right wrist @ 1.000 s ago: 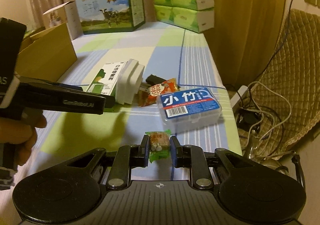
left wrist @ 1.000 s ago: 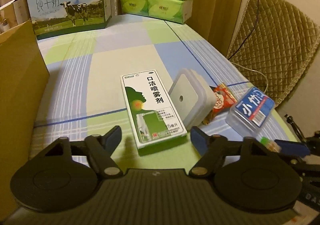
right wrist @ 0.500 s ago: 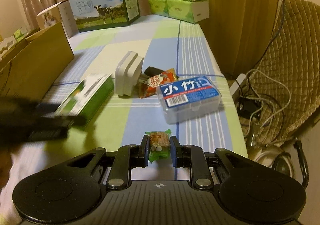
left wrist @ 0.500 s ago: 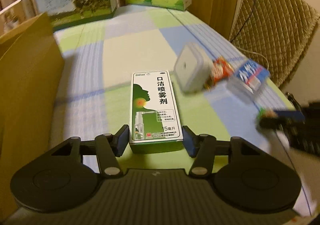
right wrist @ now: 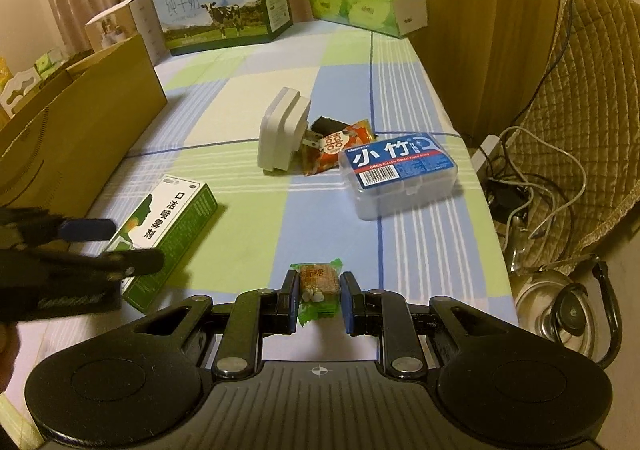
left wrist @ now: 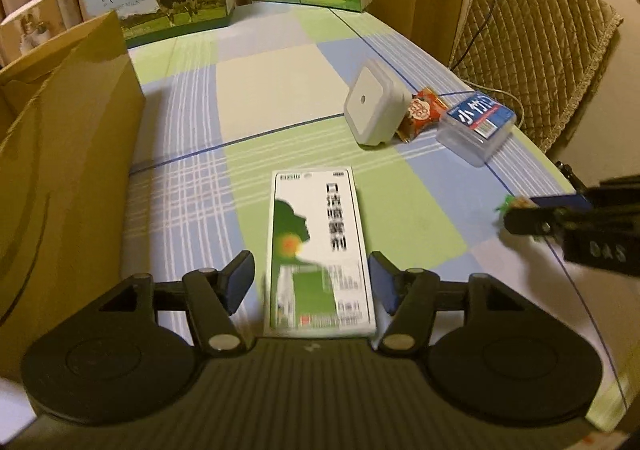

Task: Organize objects
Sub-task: 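Grasp the white-and-green spray box with the left tool and lift it, then carry the candy and spray box over the cardboard box and open both tools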

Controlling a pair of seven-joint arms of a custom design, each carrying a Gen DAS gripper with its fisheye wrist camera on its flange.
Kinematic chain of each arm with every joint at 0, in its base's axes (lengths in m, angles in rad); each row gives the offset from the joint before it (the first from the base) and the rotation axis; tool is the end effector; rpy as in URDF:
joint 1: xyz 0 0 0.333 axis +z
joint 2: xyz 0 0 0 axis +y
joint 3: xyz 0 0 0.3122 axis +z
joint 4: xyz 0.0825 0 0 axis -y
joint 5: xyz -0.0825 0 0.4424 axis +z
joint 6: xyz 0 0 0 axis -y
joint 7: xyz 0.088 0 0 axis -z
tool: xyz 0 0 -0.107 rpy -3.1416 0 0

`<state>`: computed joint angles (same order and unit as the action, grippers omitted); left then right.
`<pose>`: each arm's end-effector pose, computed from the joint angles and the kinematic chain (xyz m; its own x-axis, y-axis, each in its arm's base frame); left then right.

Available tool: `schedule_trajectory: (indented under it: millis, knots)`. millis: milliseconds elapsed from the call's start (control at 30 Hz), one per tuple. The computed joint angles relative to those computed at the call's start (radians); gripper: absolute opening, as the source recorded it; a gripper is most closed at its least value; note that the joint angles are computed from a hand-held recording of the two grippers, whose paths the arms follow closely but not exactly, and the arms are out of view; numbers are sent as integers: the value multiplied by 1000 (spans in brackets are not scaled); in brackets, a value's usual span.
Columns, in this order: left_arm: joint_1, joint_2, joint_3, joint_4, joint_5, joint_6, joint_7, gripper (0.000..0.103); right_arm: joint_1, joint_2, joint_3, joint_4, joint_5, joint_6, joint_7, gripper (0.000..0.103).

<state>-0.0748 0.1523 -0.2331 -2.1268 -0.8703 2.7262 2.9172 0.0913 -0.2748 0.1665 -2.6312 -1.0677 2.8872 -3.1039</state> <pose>0.6148 -0.1637 0.3370 -0.7845 -0.6196 -0.0249 -0.4710 0.6214 -0.6261 0.4469 0.1674 0.3282 -0.3066 -0.9421 -0.1357 -0.7042 0.3205 -0.6335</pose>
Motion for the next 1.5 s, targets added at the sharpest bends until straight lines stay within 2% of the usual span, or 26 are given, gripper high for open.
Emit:
schedule_trajectory:
  millis: [200, 300, 500, 633, 833, 1133, 1500]
  knots:
    - [-13, 64, 0, 60, 102, -8, -75, 58, 5, 25, -9, 18, 13, -3, -23, 18]
    - [-13, 81, -4, 74, 151, -11, -110, 52, 10, 41, -14, 27, 20, -3, -31, 18]
    - [-2, 76, -11, 71, 186, -14, -141, 51, 28, 51, -25, 38, 54, -16, -57, 18]
    - [10, 42, -15, 47, 161, -23, -122, 51, 42, 28, -26, 35, 102, -46, -90, 18]
    - [15, -33, 5, 9, 104, -80, -93, 51, 66, -30, -5, 34, 179, -112, -134, 18]
    - [5, -171, 72, -50, 34, -185, -56, 51, 100, -109, 47, 50, 234, -190, -158, 18]
    - [19, -286, 155, -83, -8, -259, 2, 51, 159, -113, 91, 119, 251, -255, -155, 18]
